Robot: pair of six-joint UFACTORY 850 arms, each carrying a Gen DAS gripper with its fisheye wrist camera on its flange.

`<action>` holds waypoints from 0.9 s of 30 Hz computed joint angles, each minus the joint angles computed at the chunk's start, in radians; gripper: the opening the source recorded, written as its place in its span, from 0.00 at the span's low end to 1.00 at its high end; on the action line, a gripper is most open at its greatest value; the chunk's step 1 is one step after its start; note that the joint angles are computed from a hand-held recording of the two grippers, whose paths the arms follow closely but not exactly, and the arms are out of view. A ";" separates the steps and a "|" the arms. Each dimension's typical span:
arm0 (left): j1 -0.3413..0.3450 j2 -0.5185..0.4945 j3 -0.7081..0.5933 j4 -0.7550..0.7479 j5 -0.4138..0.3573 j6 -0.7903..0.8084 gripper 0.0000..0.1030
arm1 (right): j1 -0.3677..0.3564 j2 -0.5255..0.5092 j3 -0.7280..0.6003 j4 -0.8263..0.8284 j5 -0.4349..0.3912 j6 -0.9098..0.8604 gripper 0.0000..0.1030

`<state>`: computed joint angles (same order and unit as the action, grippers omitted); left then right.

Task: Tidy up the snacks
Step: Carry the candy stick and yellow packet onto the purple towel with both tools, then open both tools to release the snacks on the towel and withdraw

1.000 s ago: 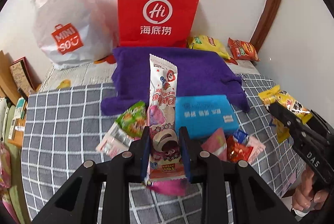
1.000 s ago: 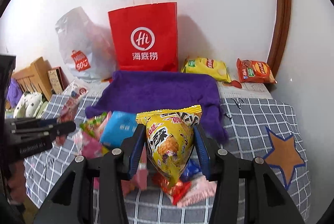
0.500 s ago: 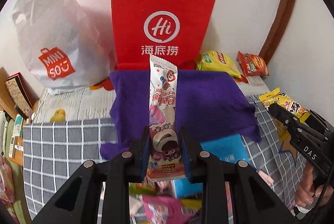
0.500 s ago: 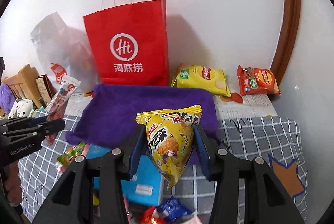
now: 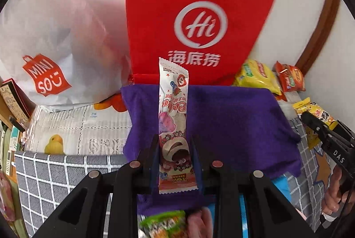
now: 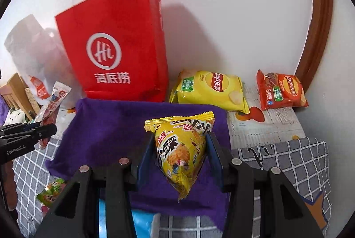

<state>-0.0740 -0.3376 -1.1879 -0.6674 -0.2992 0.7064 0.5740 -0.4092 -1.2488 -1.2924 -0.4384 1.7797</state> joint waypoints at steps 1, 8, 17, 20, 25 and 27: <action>0.002 -0.016 -0.014 0.010 -0.005 -0.012 0.25 | -0.007 -0.012 -0.009 0.002 0.007 -0.004 0.45; -0.002 -0.116 -0.098 0.103 -0.028 -0.102 0.25 | -0.059 -0.095 -0.069 0.101 0.064 -0.106 0.45; -0.010 -0.205 -0.167 0.140 -0.085 -0.147 0.25 | -0.093 -0.187 -0.134 0.300 0.064 -0.295 0.45; -0.012 -0.219 -0.179 0.159 -0.096 -0.168 0.25 | -0.096 -0.200 -0.141 0.326 0.070 -0.320 0.45; -0.021 -0.241 -0.197 0.168 -0.113 -0.172 0.27 | -0.096 -0.218 -0.157 0.350 0.060 -0.361 0.46; -0.022 -0.245 -0.199 0.158 -0.118 -0.160 0.27 | -0.096 -0.220 -0.160 0.353 0.055 -0.369 0.46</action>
